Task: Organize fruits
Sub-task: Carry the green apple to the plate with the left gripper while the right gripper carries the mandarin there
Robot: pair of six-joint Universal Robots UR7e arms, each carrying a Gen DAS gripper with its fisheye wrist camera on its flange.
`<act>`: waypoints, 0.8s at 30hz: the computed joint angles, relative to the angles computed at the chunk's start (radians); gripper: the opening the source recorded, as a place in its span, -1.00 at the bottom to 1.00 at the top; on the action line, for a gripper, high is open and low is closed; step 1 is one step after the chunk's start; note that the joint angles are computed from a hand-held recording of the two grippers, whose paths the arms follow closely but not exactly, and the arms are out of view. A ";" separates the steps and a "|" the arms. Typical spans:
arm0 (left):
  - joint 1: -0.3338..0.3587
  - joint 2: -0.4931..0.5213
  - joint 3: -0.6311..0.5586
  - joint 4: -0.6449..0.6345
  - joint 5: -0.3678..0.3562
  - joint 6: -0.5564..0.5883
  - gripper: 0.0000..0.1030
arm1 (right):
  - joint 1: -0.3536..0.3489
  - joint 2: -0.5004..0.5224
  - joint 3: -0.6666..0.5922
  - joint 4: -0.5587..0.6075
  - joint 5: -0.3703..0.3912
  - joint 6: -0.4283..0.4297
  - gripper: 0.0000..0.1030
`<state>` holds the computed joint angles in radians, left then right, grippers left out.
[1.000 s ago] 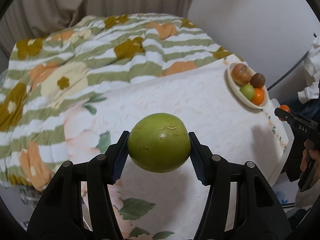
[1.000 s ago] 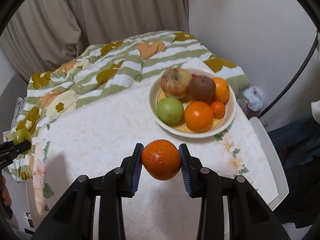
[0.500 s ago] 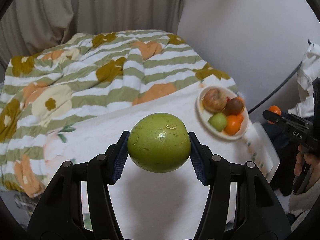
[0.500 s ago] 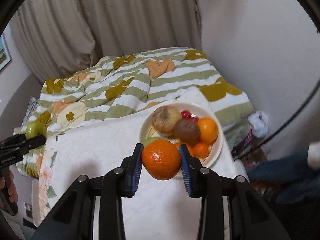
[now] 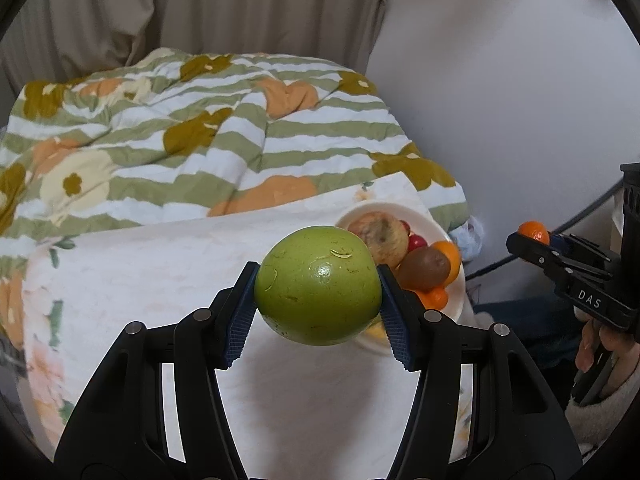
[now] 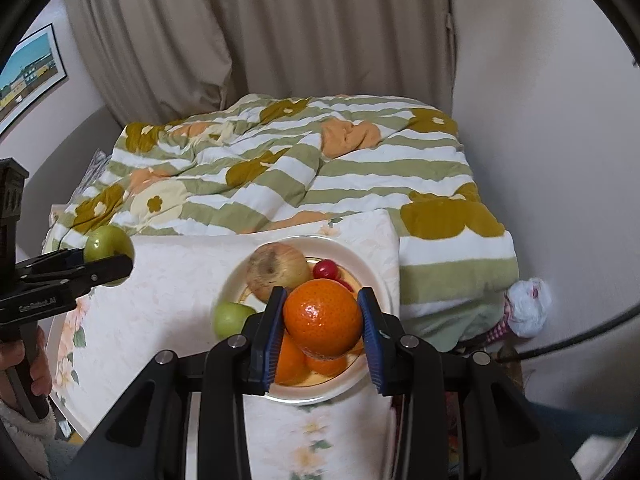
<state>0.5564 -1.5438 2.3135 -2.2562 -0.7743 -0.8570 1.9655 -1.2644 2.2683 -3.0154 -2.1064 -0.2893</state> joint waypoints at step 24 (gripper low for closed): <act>0.221 0.261 -0.051 -0.328 -0.182 0.239 0.25 | -0.111 0.068 -0.061 0.016 0.040 -0.002 -0.35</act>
<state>0.7775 -1.2829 2.2628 -2.5846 -0.9564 -0.6179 1.8550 -1.1960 2.2072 -2.9996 -2.0666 -0.2910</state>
